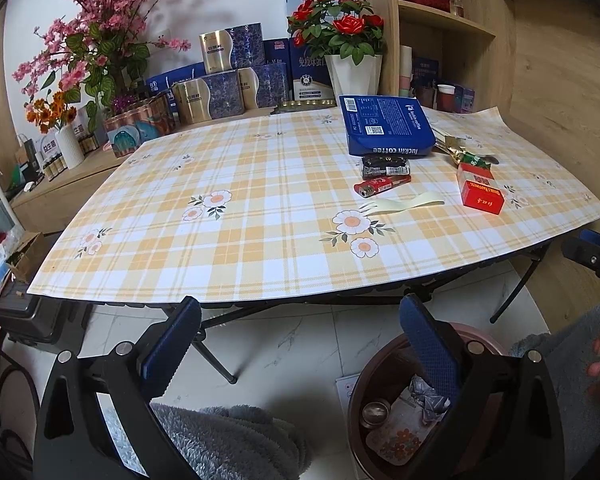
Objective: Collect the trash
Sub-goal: 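Reach the right gripper to the red cigarette box and grasp it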
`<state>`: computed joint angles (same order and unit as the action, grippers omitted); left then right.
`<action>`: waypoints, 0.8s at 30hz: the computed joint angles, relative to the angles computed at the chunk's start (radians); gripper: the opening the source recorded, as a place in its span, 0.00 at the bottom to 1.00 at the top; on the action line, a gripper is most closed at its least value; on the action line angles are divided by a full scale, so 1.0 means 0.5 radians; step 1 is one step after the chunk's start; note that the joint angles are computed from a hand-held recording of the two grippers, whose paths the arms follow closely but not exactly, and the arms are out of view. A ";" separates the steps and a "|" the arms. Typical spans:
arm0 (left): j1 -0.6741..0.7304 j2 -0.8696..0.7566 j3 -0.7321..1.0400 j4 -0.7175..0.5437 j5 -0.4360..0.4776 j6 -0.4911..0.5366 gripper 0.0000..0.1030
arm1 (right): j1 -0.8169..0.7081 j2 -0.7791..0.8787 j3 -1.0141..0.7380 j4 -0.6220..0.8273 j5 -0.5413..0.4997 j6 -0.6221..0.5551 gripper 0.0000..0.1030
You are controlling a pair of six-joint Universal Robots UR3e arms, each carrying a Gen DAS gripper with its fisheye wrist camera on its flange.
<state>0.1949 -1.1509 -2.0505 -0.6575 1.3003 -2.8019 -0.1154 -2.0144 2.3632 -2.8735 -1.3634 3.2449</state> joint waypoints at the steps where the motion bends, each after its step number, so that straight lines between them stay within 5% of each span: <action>1: 0.004 -0.001 0.000 0.002 -0.006 0.001 0.94 | 0.004 0.044 -0.054 0.039 -0.003 -0.050 0.94; 6: -0.005 -0.036 0.012 0.022 -0.004 -0.023 0.94 | 0.140 0.306 -0.339 0.212 -0.254 -0.122 0.94; 16: -0.092 -0.209 0.112 0.071 0.104 -0.154 0.94 | 0.026 0.891 -0.935 0.255 -0.075 0.028 0.94; 24: -0.162 -0.347 0.185 0.101 0.155 -0.217 0.94 | 0.195 1.443 -1.599 0.422 -0.315 0.212 0.93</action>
<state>0.1138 -1.3245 -1.9580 -0.6071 1.3777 -2.9106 -0.0181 -1.2931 1.5639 -2.6626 -1.5208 3.3510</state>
